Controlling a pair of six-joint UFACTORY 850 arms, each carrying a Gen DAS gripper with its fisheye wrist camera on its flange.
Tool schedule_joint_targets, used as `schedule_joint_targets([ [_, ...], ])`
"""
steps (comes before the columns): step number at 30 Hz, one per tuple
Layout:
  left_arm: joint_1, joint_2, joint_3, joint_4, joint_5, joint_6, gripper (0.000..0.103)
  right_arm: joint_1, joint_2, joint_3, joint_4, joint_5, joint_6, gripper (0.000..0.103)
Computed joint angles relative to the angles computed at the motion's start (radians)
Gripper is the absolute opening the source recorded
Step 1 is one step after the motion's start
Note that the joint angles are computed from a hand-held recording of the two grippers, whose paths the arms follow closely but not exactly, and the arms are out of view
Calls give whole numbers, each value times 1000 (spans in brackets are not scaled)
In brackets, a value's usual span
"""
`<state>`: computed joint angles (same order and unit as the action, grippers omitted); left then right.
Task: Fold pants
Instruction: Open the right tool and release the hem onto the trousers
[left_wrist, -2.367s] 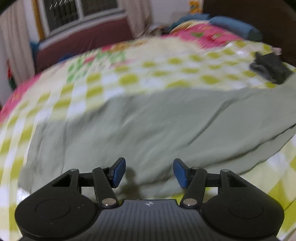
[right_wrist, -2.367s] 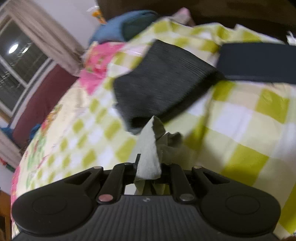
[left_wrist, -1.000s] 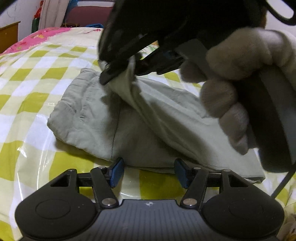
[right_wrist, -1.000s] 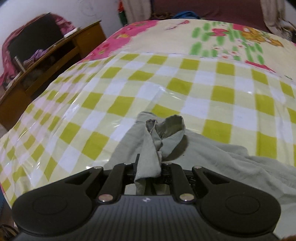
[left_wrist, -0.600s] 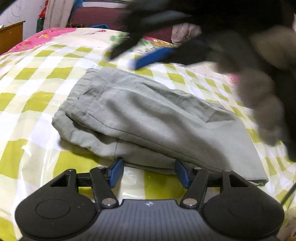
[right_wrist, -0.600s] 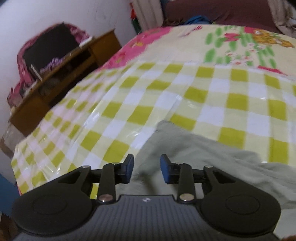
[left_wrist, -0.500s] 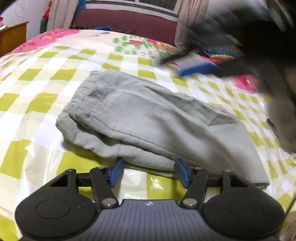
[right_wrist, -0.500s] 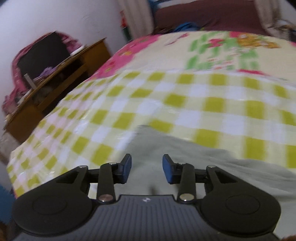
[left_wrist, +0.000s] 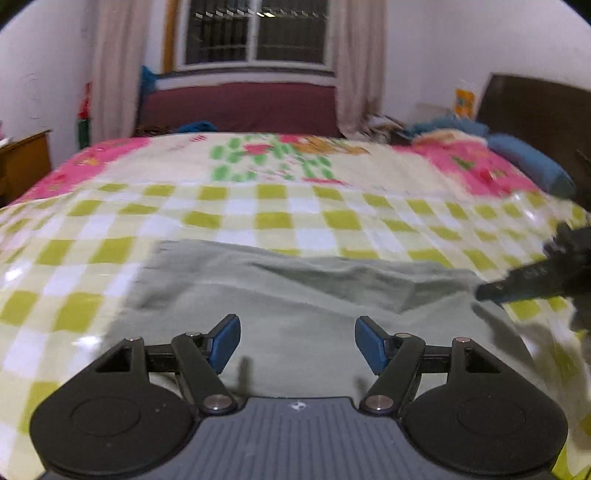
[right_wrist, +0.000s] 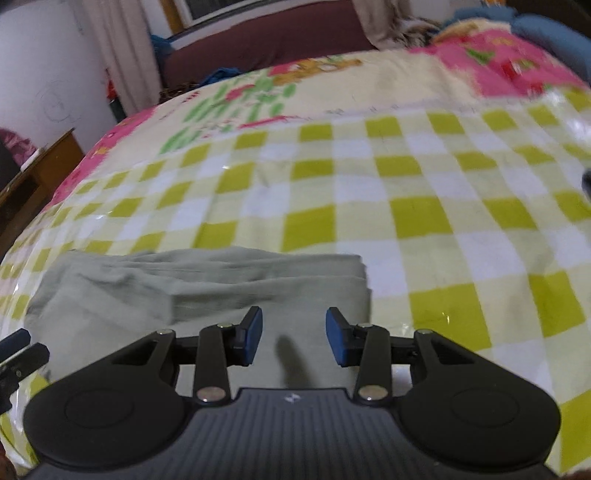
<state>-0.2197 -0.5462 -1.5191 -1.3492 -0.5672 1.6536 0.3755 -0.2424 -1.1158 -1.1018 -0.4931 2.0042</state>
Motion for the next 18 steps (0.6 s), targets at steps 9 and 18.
schedule_joint_targets([
  [9,-50,-8,32,186,116,-71,84,-67,-56,-35,36,19,-89,40],
  [18,-46,-20,27,120,123,-29,87,1,119,146,-46,80,163,47],
])
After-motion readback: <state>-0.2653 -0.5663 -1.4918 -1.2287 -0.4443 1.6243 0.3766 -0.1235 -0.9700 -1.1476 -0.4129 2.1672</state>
